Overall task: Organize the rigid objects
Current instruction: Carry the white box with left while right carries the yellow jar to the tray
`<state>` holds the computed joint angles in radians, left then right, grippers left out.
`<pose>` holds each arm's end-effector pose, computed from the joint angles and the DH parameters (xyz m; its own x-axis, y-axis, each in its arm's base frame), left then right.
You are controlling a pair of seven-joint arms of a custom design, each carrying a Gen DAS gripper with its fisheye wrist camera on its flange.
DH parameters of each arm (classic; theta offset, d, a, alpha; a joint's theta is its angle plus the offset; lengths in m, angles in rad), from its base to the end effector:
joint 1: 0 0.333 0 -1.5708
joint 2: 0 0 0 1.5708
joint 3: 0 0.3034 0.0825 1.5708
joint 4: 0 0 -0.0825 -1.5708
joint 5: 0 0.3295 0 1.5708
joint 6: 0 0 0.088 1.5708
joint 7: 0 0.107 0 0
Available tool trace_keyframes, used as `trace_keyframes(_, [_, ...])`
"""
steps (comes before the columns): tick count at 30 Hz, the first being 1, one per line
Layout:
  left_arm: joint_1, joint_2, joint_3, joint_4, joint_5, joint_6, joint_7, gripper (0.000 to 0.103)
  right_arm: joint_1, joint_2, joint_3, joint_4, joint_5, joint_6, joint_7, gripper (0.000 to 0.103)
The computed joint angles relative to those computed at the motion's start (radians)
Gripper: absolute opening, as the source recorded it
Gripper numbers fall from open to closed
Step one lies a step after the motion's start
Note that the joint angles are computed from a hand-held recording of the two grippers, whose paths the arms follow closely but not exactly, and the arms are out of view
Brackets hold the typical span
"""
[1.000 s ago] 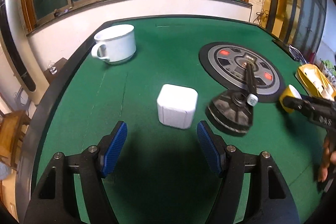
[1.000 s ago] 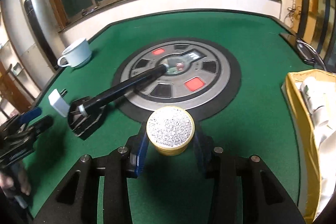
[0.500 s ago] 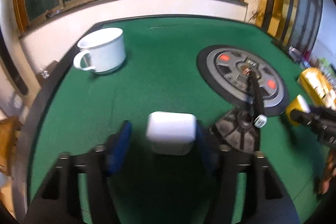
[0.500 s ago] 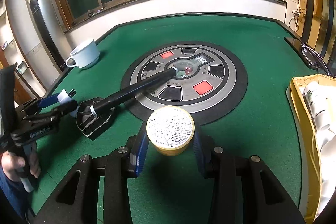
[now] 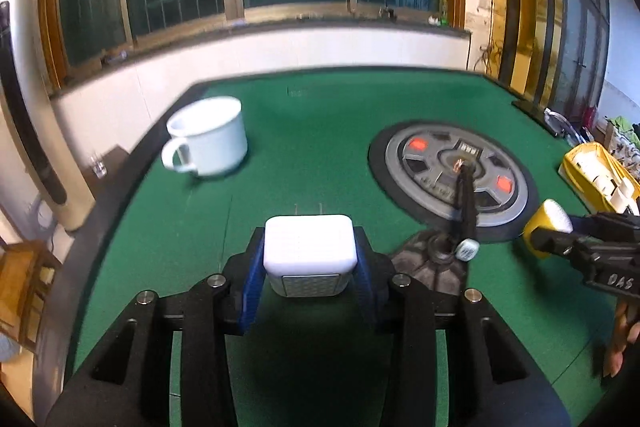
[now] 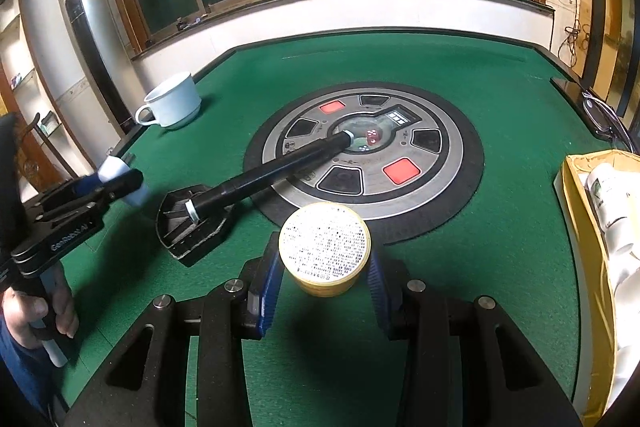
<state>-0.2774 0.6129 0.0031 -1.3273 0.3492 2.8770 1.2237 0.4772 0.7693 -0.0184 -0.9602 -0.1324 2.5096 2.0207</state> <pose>0.6839 -0.2134 0.4960 -0.1950 -0.9797 -0.0462 -0.5596 0.1499 -0.8151 0.6661 0.3370 0.5088 0.1620 -0.9714 -0.1735 -0.7257 0.0018 -0.6881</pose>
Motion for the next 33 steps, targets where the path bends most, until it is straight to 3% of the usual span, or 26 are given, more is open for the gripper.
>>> trace_keyframes(3, [-0.051, -0.028, 0.048, -0.036, 0.04, 0.028, -0.072, 0.038, -0.003, 0.002, 0.01, 0.003, 0.009, 0.002, -0.014, 0.035])
trace_keyframes(10, [-0.1, -0.023, 0.016, -0.022, 0.061, -0.012, -0.116, 0.038, 0.012, -0.014, -0.007, -0.021, -0.006, 0.027, -0.004, 0.035])
trace_keyframes(16, [-0.174, -0.024, 0.082, -0.031, 0.186, -0.002, -0.174, 0.038, 0.013, -0.042, -0.013, -0.064, -0.023, 0.054, 0.021, 0.035])
trace_keyframes(20, [-0.159, -0.022, 0.067, -0.025, 0.205, -0.013, -0.193, 0.038, 0.018, -0.051, -0.017, -0.075, -0.039, 0.066, 0.029, 0.035])
trace_keyframes(33, [-0.173, -0.028, 0.097, -0.027, 0.323, -0.006, -0.302, 0.038, 0.03, -0.064, -0.028, -0.097, -0.072, 0.073, 0.06, 0.035])
